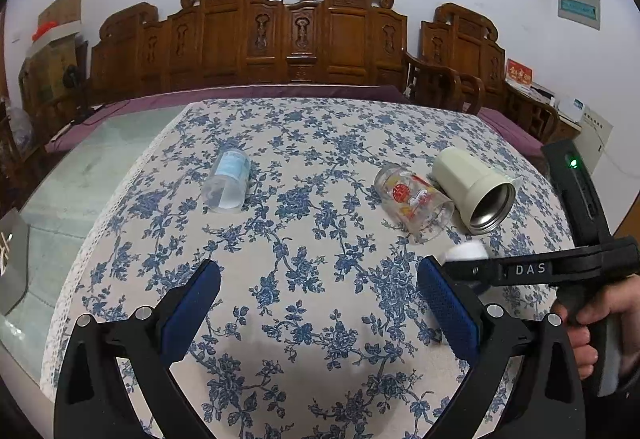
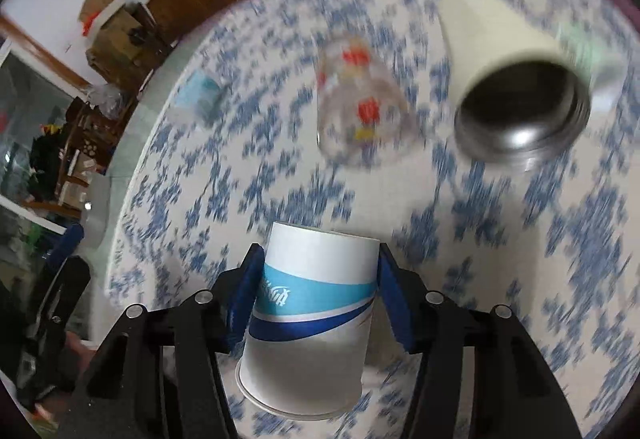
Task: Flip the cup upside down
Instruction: 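Grasp the paper cup with the right tool while the left tool releases it, then rotate the paper cup mouth-down with the right tool and set it on the table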
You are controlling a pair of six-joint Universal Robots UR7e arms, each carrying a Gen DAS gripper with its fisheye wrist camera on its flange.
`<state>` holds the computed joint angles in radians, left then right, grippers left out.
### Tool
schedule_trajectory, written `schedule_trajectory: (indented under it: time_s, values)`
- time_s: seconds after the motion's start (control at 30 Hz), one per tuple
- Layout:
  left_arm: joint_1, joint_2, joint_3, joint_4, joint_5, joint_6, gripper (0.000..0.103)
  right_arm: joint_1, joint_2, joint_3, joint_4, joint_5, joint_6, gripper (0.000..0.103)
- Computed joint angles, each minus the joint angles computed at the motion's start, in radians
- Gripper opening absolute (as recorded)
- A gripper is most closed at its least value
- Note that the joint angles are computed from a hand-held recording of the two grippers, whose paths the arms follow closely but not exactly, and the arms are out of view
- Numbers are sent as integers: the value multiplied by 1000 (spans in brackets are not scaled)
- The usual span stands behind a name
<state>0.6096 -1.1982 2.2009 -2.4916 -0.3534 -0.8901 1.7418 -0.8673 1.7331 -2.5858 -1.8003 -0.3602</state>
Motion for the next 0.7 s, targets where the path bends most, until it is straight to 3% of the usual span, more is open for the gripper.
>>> schedule_trajectory:
  time_s: [0.3,0.37,0.5,0.7]
  values:
    - [4,2,-3,16,-3,-11,95,52,78,115,-584,-101,-380,59]
    - [3,1,-2,19,-2,-13,95,52,96,134,-658,-123,-438,59]
    - [3,2,-3,19,-2,-14,95,51,98,191,-784,-118,-505,59]
    - [0,0,-1,25,3,-17,95,39,69,275,-894,-88,-528,58]
